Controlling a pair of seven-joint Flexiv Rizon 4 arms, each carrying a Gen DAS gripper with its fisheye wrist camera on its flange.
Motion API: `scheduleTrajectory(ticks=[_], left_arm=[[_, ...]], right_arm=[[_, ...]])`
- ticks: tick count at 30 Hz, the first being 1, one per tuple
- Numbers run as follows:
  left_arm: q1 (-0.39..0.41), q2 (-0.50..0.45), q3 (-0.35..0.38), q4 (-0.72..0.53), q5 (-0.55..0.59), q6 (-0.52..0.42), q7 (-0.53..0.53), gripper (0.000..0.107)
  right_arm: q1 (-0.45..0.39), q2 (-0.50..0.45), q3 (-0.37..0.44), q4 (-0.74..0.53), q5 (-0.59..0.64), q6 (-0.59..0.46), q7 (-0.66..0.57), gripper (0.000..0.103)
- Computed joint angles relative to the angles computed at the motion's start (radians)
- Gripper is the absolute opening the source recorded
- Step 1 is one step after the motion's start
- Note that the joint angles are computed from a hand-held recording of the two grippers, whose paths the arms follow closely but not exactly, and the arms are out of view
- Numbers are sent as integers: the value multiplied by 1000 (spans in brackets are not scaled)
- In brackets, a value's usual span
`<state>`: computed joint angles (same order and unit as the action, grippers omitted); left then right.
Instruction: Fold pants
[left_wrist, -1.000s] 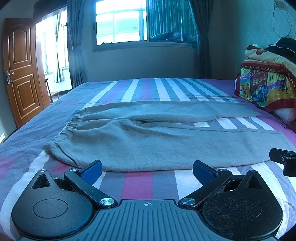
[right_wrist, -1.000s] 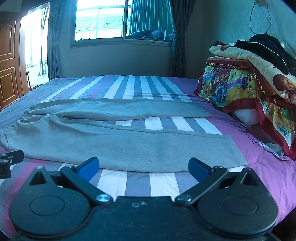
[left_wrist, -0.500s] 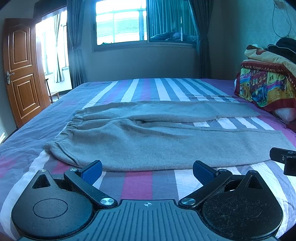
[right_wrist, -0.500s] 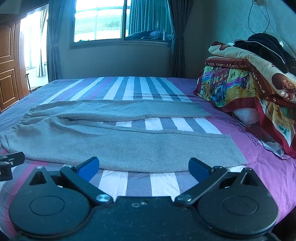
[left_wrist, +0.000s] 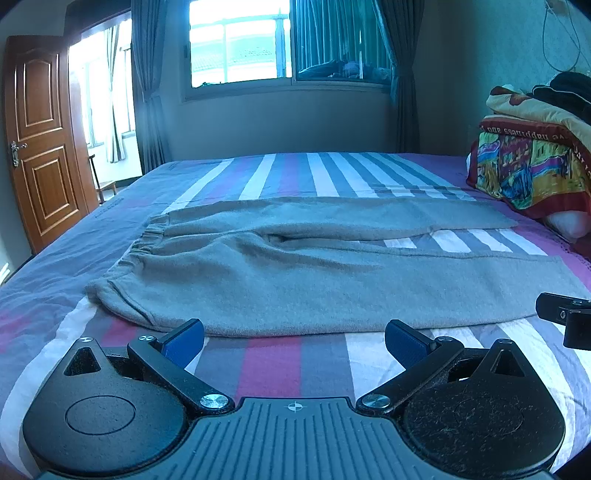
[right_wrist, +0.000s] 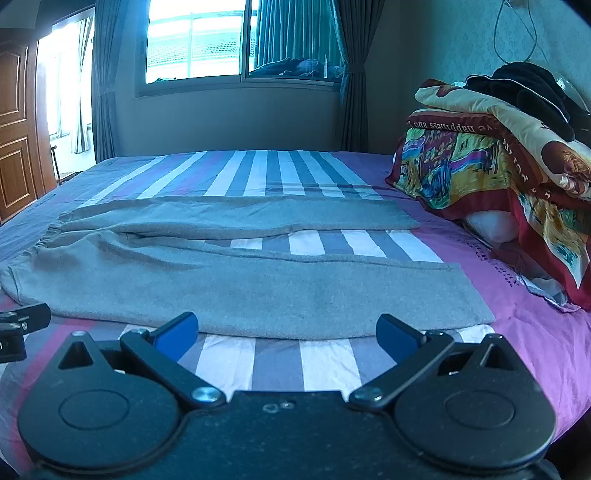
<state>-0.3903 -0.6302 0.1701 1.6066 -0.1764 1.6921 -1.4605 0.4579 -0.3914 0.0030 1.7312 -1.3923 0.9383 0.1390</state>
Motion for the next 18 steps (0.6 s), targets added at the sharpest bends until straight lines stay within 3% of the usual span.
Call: scheduleTrajectory(ticks=[18], left_arm=[[1, -1, -2, 3, 2, 3, -2, 103]], right_arm=[[-3, 2, 1, 7, 0, 11, 11, 102]])
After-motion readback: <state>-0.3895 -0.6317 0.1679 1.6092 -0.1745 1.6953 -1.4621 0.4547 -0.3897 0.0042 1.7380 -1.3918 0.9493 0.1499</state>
